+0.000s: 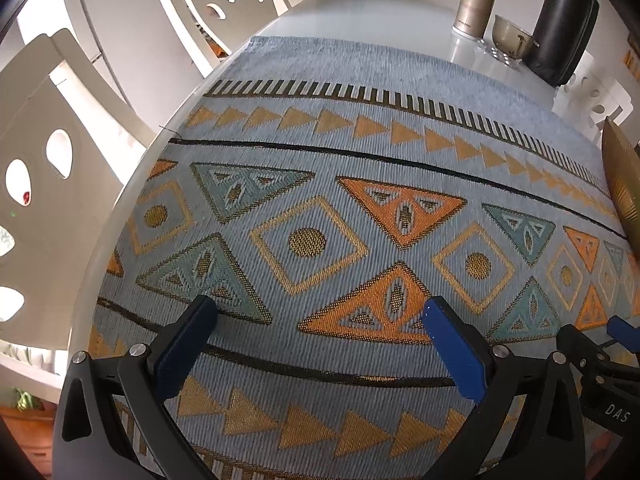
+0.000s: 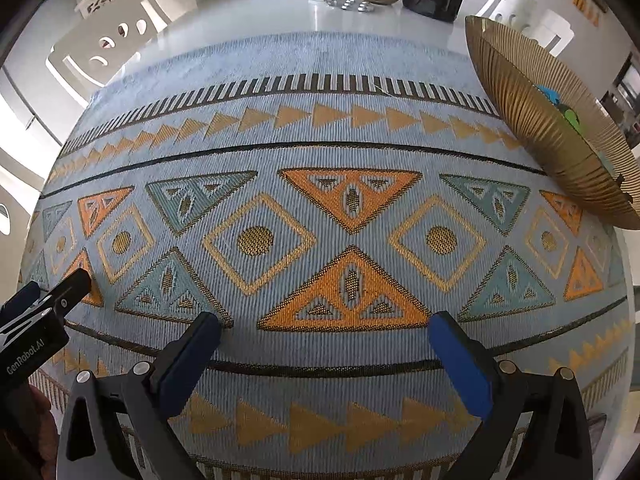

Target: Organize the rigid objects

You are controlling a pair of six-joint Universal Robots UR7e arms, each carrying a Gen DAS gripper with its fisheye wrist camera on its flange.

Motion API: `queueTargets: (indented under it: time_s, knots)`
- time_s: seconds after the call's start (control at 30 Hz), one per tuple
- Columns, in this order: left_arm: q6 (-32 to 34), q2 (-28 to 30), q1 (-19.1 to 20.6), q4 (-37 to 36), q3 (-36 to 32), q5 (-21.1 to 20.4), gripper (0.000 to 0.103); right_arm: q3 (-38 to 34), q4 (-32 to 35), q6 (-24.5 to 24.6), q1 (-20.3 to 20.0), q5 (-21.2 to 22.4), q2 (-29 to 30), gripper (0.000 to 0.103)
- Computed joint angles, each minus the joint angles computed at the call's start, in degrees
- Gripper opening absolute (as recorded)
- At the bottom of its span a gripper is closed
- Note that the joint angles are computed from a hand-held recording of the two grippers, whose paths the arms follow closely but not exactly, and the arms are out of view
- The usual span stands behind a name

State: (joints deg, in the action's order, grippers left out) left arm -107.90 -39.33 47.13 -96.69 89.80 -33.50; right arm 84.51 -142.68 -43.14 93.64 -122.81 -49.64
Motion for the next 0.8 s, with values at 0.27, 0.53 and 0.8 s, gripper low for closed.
queueTargets:
  time_s: [0.27, 0.53, 0.8]
  knots:
    - [-0.6, 0.0, -0.6, 0.5, 1.0, 2.2, 0.103, 1.5, -2.6, -1.4, -0.3, 1.3, -0.6, 0.103]
    - [-5.5, 0.9, -1.8, 3.9, 2.2, 7.4, 0.103, 8.1, -13.5, -6.9, -2.5, 8.2, -3.7, 0.103]
    - [-4.7, 0.4, -1.7, 2.5, 3.3, 7.8, 0.103, 12.6, -20.1, -9.0, -4.1, 13.1, -6.0, 0.103]
